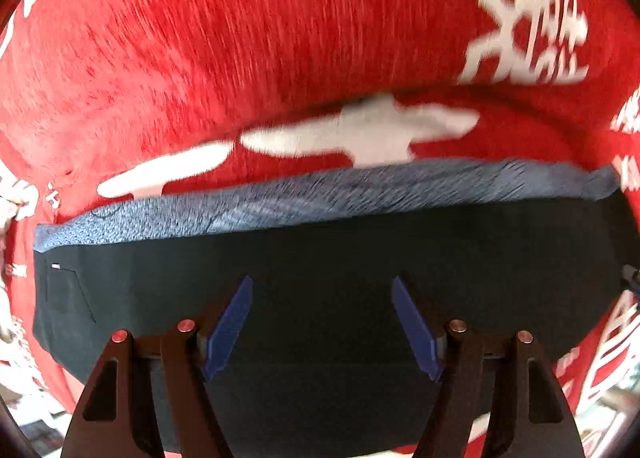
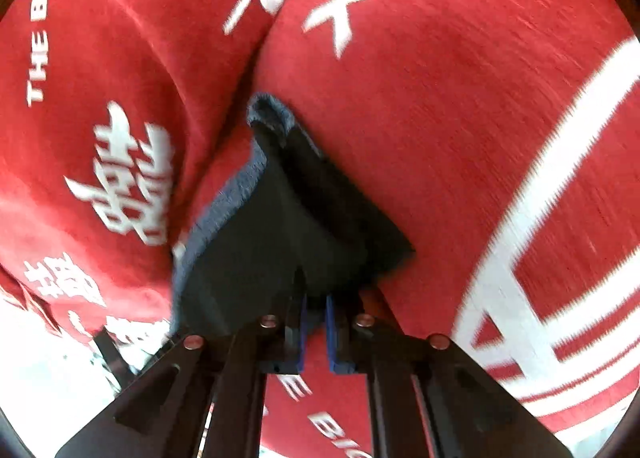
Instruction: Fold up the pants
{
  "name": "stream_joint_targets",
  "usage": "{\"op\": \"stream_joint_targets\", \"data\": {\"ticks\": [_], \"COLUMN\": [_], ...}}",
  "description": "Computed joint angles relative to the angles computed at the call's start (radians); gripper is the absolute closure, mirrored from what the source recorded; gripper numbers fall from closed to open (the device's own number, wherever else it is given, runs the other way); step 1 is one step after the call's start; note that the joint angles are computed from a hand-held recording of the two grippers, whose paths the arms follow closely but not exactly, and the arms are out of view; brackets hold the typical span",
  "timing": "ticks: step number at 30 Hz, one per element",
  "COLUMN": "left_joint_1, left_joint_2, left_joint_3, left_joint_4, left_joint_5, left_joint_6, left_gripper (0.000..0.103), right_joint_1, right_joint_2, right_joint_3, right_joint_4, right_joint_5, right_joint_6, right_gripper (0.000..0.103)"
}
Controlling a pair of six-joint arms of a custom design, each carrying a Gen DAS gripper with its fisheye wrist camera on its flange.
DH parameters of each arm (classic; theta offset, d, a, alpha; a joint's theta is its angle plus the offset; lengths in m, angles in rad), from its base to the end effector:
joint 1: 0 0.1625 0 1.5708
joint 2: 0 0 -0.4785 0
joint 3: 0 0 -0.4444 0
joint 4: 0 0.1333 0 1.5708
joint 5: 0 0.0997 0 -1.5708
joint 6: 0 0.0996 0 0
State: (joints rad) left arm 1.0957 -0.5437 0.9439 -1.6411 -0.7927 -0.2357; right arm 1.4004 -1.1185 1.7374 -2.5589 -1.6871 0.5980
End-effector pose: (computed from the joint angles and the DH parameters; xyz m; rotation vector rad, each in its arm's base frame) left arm -0.2265 -0.8845 0.1375 0.4314 2.2698 0.0309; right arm 0.0013 -0.7103 0.2788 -1.1740 -2.8154 0.5943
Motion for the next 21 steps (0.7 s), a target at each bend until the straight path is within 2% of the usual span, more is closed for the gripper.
{"op": "stream_joint_targets", "data": {"ticks": [2,3,5,7,9,11,14,16,17,18,20,21], "left_joint_1": [0.011,0.013,0.009,0.004,0.006,0.009,0.018,0.017,0.021,0.023,0.033,0.041], "left_joint_2": [-0.009,-0.015,-0.013,-0.017,-0.023,-0.001,0.055,0.079,0.079,0.077,0.084,0.084], "left_joint_3": [0.023,0.027,0.005,-0.004,-0.004,-0.032,-0.094,-0.089,-0.078,-0.071,-0.100,-0.121], "left_joint_4": [0.003,-0.006,0.019,-0.013,-0.053,-0.074,-0.042,-0.062,-0.098,-0.124,-0.106,-0.078], "left_joint_5": [-0.002,-0.009,-0.001,-0.018,-0.022,-0.019,-0.021,0.042,0.051,0.056,0.090,0.106], "left_joint_6": [-0.020,-0.028,-0.038,-0.012,0.025,0.046,0.015,0.031,0.050,0.060,0.041,0.015], "left_gripper": [0.029,0.029,0.029,0.029,0.029,0.029,0.029,0.029,0.028,0.023,0.022,0.022], "right_joint_1": [-0.010,-0.015,-0.009,0.028,0.075,0.109,0.123,0.113,0.104,0.093,0.066,0.066], "right_joint_2": [0.004,0.005,-0.016,-0.037,-0.044,-0.012,0.101,0.199,0.228,0.254,0.257,0.251], "right_joint_3": [-0.005,-0.006,0.011,0.009,0.000,-0.055,-0.203,-0.322,-0.358,-0.385,-0.382,-0.375], "right_joint_4": [0.072,0.089,0.060,0.056,0.003,0.013,0.140,0.253,0.299,0.320,0.237,0.191], "right_joint_5": [-0.022,-0.022,-0.052,-0.159,-0.236,-0.258,-0.240,-0.270,-0.292,-0.304,-0.268,-0.296], "right_joint_6": [-0.014,-0.013,0.016,0.029,-0.035,-0.151,-0.286,-0.339,-0.335,-0.315,-0.271,-0.243], "right_gripper": [0.090,0.079,0.073,0.070,0.070,0.070,0.070,0.070,0.071,0.077,0.084,0.087]}}
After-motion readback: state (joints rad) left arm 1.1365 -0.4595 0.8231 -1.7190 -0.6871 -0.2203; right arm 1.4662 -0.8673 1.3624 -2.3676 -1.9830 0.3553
